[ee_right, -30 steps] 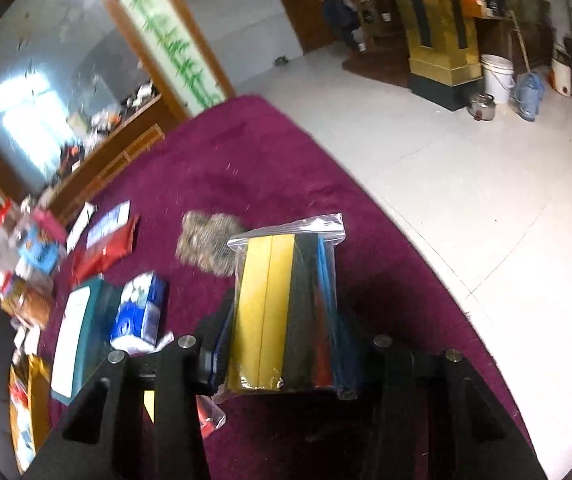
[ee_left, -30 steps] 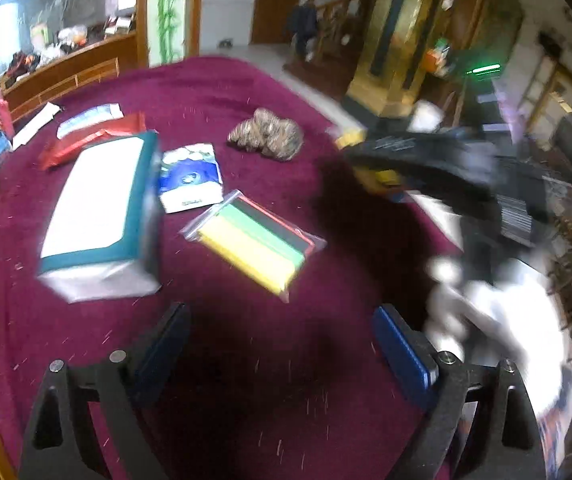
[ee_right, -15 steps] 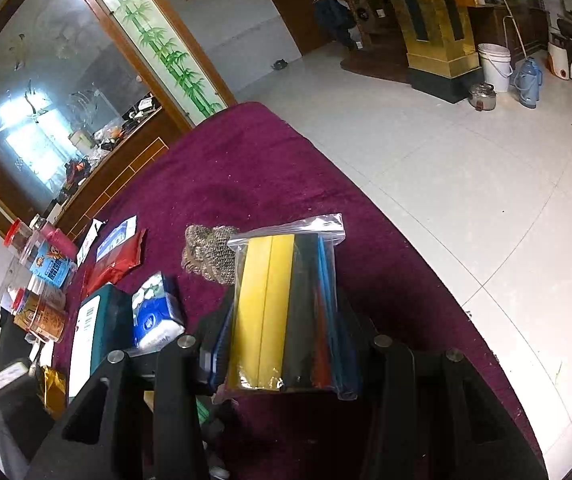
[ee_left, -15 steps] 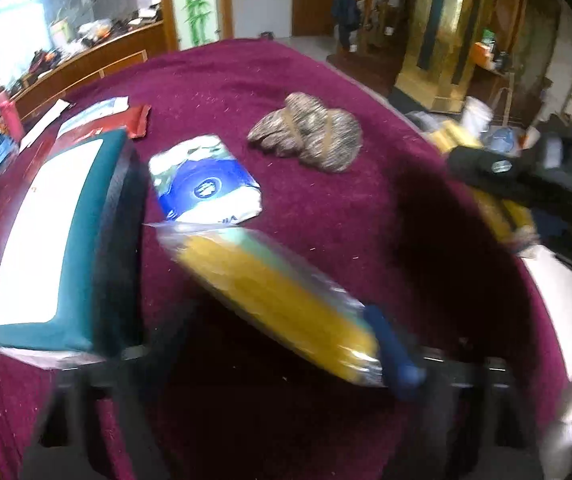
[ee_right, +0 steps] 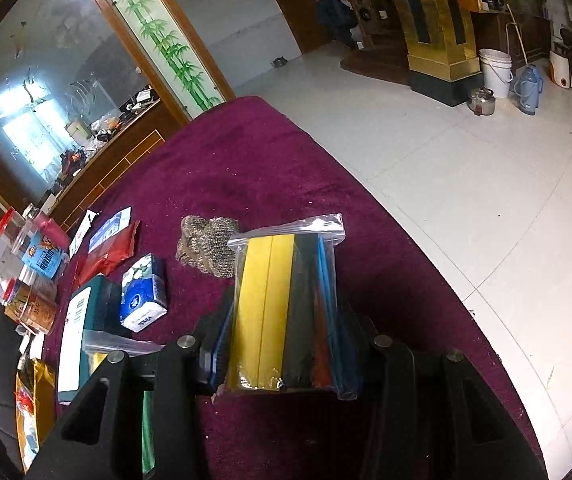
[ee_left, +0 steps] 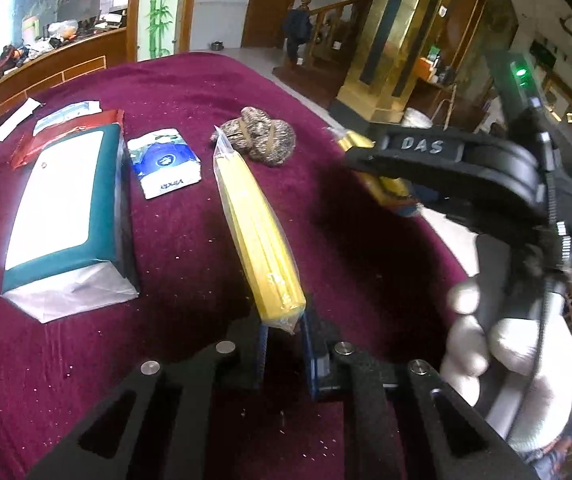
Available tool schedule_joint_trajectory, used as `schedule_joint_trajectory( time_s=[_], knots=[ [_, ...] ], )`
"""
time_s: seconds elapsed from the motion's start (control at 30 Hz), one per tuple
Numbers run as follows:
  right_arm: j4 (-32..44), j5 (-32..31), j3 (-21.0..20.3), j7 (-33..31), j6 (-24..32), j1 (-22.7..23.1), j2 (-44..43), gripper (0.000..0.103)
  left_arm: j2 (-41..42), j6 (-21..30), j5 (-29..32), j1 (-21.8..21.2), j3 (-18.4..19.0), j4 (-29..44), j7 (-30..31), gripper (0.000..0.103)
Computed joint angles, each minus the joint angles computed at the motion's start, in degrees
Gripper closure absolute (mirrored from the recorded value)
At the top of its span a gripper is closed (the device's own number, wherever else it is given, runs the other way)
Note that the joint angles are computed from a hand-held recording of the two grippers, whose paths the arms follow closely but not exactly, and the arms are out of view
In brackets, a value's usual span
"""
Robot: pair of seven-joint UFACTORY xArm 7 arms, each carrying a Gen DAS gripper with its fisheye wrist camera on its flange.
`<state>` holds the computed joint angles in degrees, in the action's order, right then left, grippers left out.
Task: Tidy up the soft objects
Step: 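Grasp the yellow-black strip packet with right tool while left grasps yellow-green packet, then carry both strip packets over the tray and open both tools to drop them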
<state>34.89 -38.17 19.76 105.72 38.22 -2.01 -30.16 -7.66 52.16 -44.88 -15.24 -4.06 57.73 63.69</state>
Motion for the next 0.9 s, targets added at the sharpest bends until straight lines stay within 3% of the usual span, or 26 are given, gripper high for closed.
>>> schedule_joint_trajectory(
  time_s=[0.17,0.33,0.67,0.9],
  knots=[
    [0.67,-0.49,0.25,-0.2,1.31,0.1,0.72,0.059,-1.72,5.18,-1.31,1.3,1.93,0.7,1.64,0.089],
    [2.07,-2.92,0.66,-0.61,1.31,0.42,2.3,0.059,-3.6,11.11,-2.32,5.24,5.95,1.23,4.16,0.089],
    [5.61,-9.99,2.17,1.01,6.5,2.36,4.76,0.059,-1.34,18.99,-2.69,19.93,15.86,5.6,8.2,0.088],
    [11.9,-11.84,2.01,1.58,8.87,7.13,8.23,0.06,8.38,19.79,-4.48,30.21,17.74,13.45,9.07,0.088]
  ],
)
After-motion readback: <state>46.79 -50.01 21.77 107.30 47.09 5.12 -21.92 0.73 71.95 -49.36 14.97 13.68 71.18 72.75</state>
